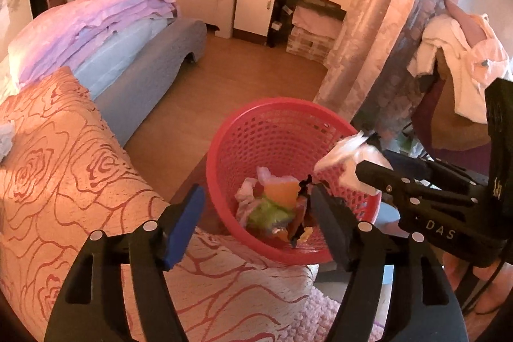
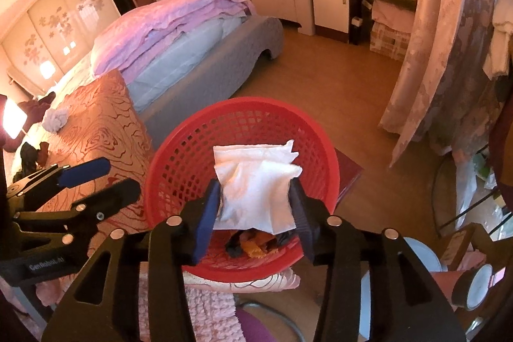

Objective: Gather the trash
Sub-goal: 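Open both tools to drop the items into the red wastebasket, then move both tools back toward the trash pile on the bed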

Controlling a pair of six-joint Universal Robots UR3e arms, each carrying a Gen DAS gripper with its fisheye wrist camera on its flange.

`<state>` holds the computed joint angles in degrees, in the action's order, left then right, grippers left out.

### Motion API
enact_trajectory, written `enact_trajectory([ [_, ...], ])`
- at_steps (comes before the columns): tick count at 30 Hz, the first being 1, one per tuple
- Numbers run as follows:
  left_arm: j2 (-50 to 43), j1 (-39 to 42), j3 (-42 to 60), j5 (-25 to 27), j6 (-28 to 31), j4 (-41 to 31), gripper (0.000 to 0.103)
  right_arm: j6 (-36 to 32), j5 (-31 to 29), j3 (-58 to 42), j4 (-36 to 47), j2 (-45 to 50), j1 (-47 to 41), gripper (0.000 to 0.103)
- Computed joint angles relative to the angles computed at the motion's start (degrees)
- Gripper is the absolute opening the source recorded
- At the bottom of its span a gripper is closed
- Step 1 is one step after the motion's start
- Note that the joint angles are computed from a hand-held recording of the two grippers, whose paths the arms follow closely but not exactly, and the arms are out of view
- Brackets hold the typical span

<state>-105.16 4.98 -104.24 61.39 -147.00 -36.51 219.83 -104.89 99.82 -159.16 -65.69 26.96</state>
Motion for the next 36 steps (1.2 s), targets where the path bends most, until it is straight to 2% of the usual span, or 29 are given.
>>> enact_trajectory([
  [22,8.50,7.68,-6.70,-2.23,-0.90,2.88,0.069,0.56,-4.37,-3.07,1.24,0.50,3.31,0.057],
  [36,13.47,12.71,-10.54,-3.30,0.29,2.77,0.070,-0.67,-6.94,-7.16,1.67,2.19,6.49,0.059],
])
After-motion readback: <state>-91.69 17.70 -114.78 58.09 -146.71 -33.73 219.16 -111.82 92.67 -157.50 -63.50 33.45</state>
